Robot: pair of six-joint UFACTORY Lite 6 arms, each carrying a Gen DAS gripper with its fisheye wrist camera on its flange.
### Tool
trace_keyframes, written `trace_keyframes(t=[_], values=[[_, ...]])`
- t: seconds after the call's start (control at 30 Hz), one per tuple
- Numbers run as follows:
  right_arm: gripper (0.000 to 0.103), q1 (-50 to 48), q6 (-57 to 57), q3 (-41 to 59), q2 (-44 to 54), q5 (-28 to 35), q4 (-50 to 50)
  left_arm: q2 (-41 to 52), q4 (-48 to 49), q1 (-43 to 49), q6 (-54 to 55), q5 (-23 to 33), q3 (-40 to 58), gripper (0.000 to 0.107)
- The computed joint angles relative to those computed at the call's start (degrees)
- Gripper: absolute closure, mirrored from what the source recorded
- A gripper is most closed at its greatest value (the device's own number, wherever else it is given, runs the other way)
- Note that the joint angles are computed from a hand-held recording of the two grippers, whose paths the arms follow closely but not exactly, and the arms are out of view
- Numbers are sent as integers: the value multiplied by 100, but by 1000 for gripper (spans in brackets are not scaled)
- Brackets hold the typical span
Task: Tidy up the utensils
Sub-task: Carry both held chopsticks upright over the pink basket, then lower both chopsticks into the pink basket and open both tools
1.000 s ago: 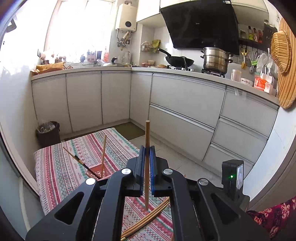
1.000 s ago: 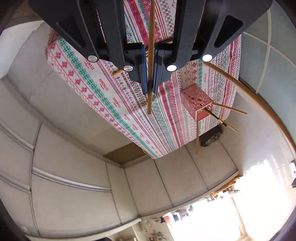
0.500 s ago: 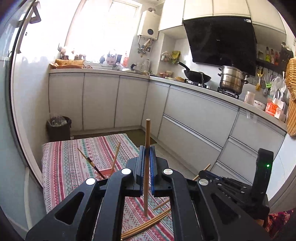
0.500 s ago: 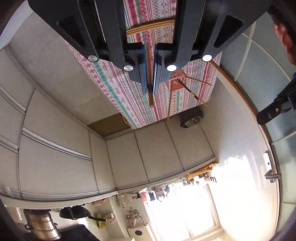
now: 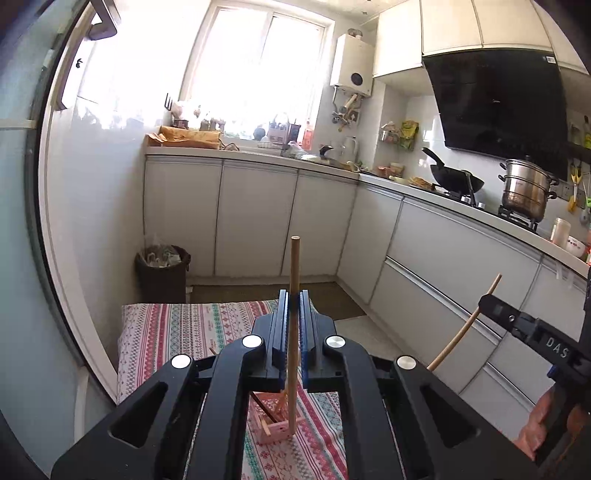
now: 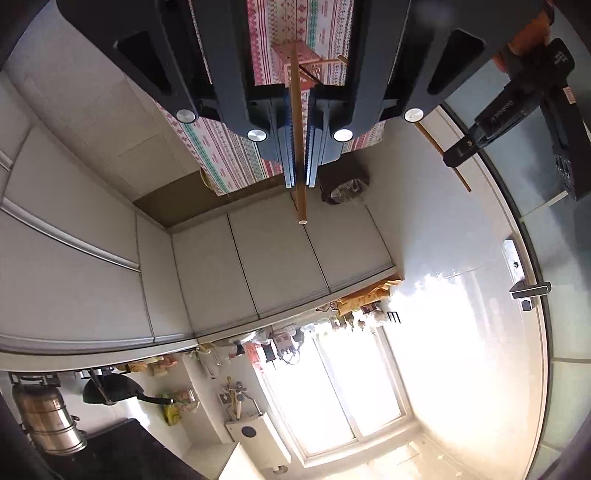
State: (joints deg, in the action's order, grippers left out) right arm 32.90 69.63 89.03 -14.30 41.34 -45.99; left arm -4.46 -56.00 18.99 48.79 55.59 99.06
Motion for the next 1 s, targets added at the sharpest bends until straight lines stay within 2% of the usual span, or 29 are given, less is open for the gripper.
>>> trace_keyframes(t=[0.13,0.23,0.4,0.5,0.63,0.73,0.8,0.93,1.0], values=[[97,-483,-306,393,672,-646,319,480,171,-333,-60,-531,172,103],[97,-572,-81,388,980,-974,64,719,272,-593,29,-942,85,103],[97,-683,298,227,1395,-1428,-315,1169,318,-809,187,-1176,-106,102],[97,-727,470,151,1667,-1673,-482,1095,374,-775,289,-1413,-457,101],[97,-744,1013,-3,1914,-1916,-955,790,-296,-314,744,-1224,-804,97],[97,-677,1566,-103,2064,-1938,-1548,647,-511,5,677,-1175,-582,96],[97,-673,1806,-124,2180,-1979,-1799,466,-824,339,805,-1086,-541,87],[96,-703,2145,-173,2355,-2080,-2086,374,-1011,682,858,-972,-426,76],[89,-713,2467,-230,2404,-2098,-2356,444,-843,639,756,-1023,-326,73]])
